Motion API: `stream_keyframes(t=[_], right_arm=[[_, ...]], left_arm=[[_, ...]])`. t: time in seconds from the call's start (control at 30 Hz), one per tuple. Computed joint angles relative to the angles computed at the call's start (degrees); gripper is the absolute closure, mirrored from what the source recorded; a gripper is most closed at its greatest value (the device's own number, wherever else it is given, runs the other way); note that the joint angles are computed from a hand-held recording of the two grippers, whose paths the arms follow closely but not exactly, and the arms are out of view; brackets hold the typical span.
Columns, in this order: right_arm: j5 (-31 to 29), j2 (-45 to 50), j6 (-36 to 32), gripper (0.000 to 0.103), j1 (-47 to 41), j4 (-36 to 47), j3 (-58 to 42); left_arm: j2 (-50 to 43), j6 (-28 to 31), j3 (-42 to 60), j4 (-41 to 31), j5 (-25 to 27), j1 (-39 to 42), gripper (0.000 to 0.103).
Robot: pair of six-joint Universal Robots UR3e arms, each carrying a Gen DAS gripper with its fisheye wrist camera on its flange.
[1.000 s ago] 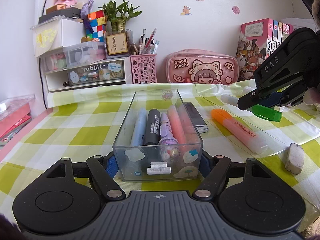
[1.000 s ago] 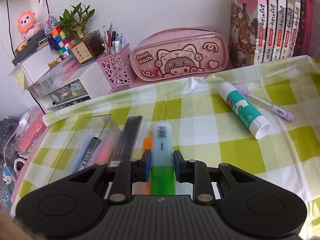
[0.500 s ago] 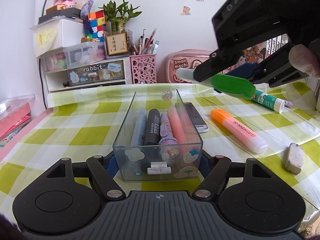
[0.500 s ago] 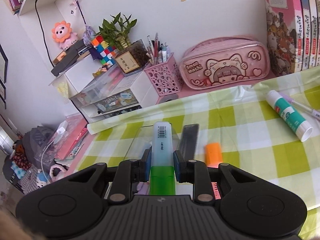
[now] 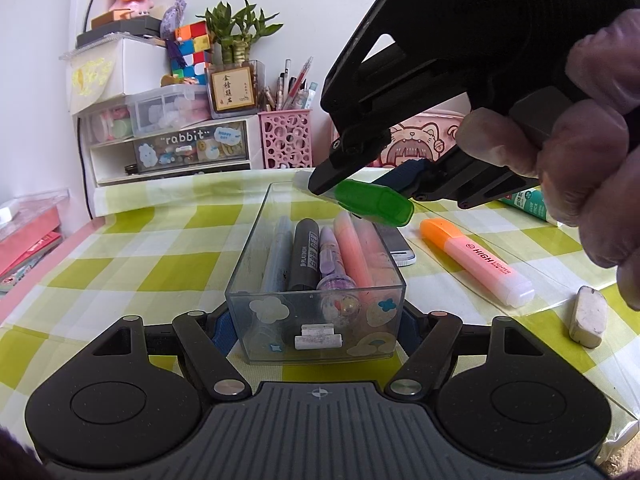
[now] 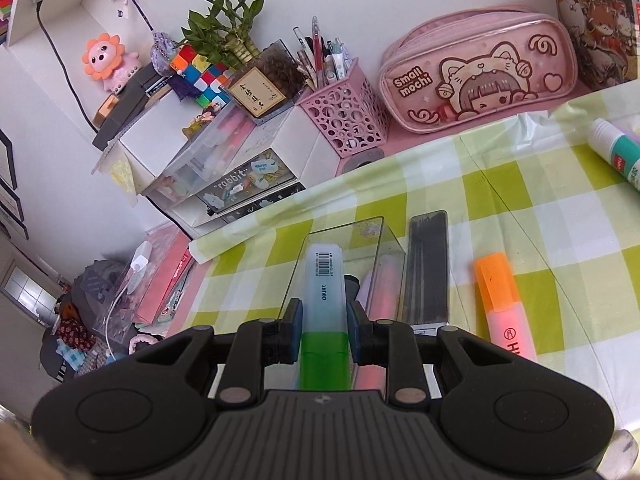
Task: Organize stationery
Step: 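Lift the green-capped highlighter, lower it into the clear box, open right gripper, then move the right gripper to the orange highlighter and close on it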
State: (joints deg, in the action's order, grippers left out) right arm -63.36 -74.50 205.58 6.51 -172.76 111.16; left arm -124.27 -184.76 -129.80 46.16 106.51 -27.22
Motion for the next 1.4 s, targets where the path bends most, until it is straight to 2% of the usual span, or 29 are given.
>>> stream_keyframes(t=[0.13,0.27,0.37,0.7,0.77,0.93,1.23,1.33,1.4], right_arm=[[-0.3,1.3,0.1,0.081,1.0,1.9,-2.6],[4.3,1.4,-0.7,0.081,0.2,0.3,-1.9],[2.6,0.4,-1.4,0.080,0.7,1.0,-2.1],[2.6,-1.7,-2.0,0.078,-0.8,1.1,-0.1],[1.9,-2.0,-2.3,0.074,-0.7,1.2,0.1],[0.6,-3.8,-3.7,0.072,-0.9,1.6,1.7],[1.0,-12.9,-8.4,0.062,-6.2,3.3,9.9],[0.4,-15.8,-10.8,0.056,-7.5,4.3,11.9],[-0.1,-17.8,-12.5,0.048,-8.4,5.4,13.3]], left_arm=[[0.0,0.0,0.0,0.0,0.0,0.0,0.029],[0.0,0.1,0.3,-0.2,0.1,-0.1,0.029],[-0.1,0.2,0.8,-0.6,0.3,-0.3,0.029],[-0.1,0.2,0.9,-0.7,0.3,-0.3,0.029],[-0.1,0.2,0.9,-0.8,0.3,-0.2,0.029],[-0.1,0.2,0.9,-0.7,0.3,-0.3,0.029],[-0.1,0.2,0.9,-0.7,0.4,-0.3,0.029],[-0.1,0.2,1.0,-0.8,0.3,-0.3,0.029],[-0.1,0.2,0.9,-0.7,0.3,-0.3,0.029]])
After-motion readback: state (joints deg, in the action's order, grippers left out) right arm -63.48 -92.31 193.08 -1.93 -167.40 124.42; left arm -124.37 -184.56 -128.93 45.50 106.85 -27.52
